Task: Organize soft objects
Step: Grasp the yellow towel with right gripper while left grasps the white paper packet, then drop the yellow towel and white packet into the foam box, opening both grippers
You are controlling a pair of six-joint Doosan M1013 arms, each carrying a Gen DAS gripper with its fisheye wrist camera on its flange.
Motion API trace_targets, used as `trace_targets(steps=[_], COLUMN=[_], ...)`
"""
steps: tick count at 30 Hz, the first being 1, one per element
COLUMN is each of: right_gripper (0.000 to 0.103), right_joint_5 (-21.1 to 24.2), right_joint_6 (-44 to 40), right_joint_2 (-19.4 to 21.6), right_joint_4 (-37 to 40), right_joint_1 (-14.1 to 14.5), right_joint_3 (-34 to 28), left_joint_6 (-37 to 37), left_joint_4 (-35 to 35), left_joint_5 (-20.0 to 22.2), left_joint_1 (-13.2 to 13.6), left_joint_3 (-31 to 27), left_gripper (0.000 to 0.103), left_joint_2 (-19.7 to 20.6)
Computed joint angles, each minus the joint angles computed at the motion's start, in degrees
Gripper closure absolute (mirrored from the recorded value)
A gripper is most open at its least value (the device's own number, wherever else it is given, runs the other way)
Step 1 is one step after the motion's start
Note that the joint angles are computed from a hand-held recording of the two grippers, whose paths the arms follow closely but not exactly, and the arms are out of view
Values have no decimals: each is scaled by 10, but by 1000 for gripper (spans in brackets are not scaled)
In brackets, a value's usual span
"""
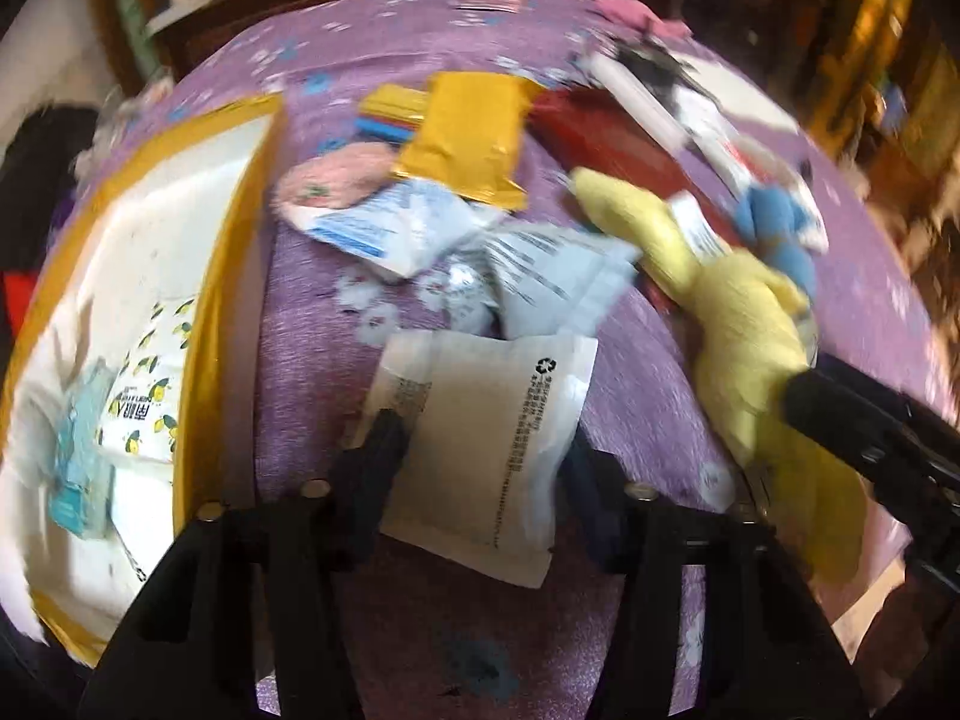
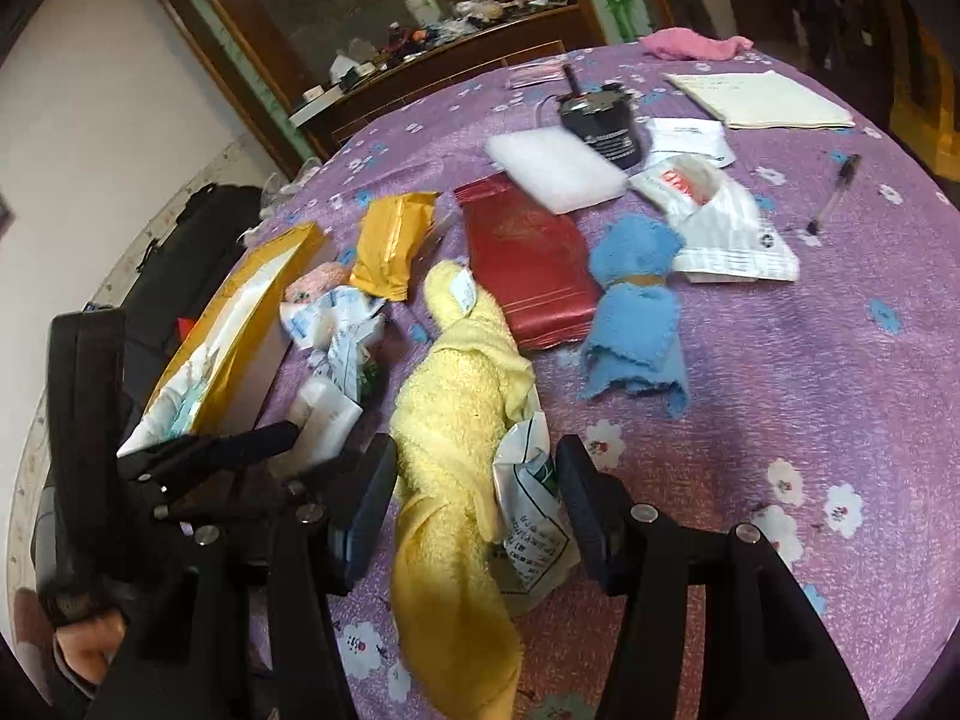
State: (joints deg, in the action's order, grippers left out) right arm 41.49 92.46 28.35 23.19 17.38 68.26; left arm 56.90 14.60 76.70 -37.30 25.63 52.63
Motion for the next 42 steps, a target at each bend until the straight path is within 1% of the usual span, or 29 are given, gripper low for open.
trace_targets(steps=[1, 3, 5, 6, 7, 8, 9, 10, 12, 13, 14, 16, 18, 19, 20, 23, 24, 26, 27, 29, 31, 32, 35, 36, 37, 39, 40, 41, 42], right_gripper=[48, 48, 48, 48, 48, 48, 48, 48, 50, 61, 62, 70, 70, 71, 71, 71, 71, 71, 71, 72, 72, 72, 72, 72, 72, 72, 72, 72, 72], right_joint_5=[-19, -48, -47, -42, -31, -16, -5, 1, 17, 20, 17, 7, -9, -21, -32, -56, -62, -71, -73, -83, -88, -82, -42, -16, -1, 36, 50, 62, 77], right_joint_6=[4, -3, -30, -31, -27, -34, -46, -44, -25, -16, -3, -19, -11, -19, -38, -94, -107, -76, -82, -153, -195, -205, -212, -197, -189, -153, -134, -113, -92], right_joint_2=[-9, -24, -25, -23, -18, -10, -3, 4, 17, 20, 19, 10, 0, -5, -10, -20, -23, -23, -24, -28, -28, -24, 6, 25, 39, 81, 96, 112, 130], right_joint_4=[-3, 1, 13, 9, 7, 19, 33, 25, -11, -27, -36, 4, 3, 17, 44, 121, 127, 89, 104, 181, 211, 214, 221, 212, 208, 181, 160, 137, 114], right_joint_1=[0, -1, 0, 1, 1, 0, -1, 1, 6, 8, 8, 1, 1, -1, -4, -7, -5, 1, 1, 1, 8, 12, 25, 32, 37, 52, 61, 68, 75], right_joint_3=[11, 27, 24, 19, 11, 1, -8, -16, -32, -35, -33, -20, -8, 0, 8, 23, 24, 19, 17, 18, 8, -3, -59, -92, -114, -181, -207, -234, -264], left_joint_6=[-8, -16, -25, -31, -33, -33, -33, -35, -38, -45, -49, -47, -51, -52, -56, -59, -64, -77, -84, -103, -119, -135, -177, -206, -222, -244, -264, -269, -255], left_joint_4=[0, 5, -7, -21, -27, -35, -51, -73, -93, -107, -120, -143, -156, -168, -173, -171, -161, -153, -154, -159, -158, -144, -96, -62, -35, 33, 62, 87, 98], left_joint_5=[-14, -16, -35, -53, -64, -78, -98, -122, -135, -153, -169, -198, -225, -245, -260, -277, -285, -298, -312, -339, -361, -373, -387, -382, -371, -341, -317, -285, -250], left_joint_1=[1, 0, 2, 3, 2, 2, 4, 6, 8, 10, 11, 14, 17, 18, 20, 20, 20, 22, 24, 31, 40, 44, 56, 62, 65, 72, 74, 76, 78], left_joint_3=[13, 20, 35, 55, 68, 81, 99, 120, 134, 152, 166, 191, 215, 229, 238, 246, 252, 263, 275, 302, 324, 334, 348, 346, 341, 322, 312, 295, 273], left_gripper=[65, 73, 78, 81, 90, 92, 92, 92, 92, 92, 92, 92, 92, 92, 92, 92, 92, 92, 92, 92, 92, 92, 92, 92, 92, 92, 92, 92, 92], left_joint_2=[-7, -11, -21, -35, -44, -53, -64, -77, -84, -94, -101, -115, -130, -137, -144, -153, -159, -169, -177, -197, -217, -227, -242, -244, -242, -231, -224, -212, -198])
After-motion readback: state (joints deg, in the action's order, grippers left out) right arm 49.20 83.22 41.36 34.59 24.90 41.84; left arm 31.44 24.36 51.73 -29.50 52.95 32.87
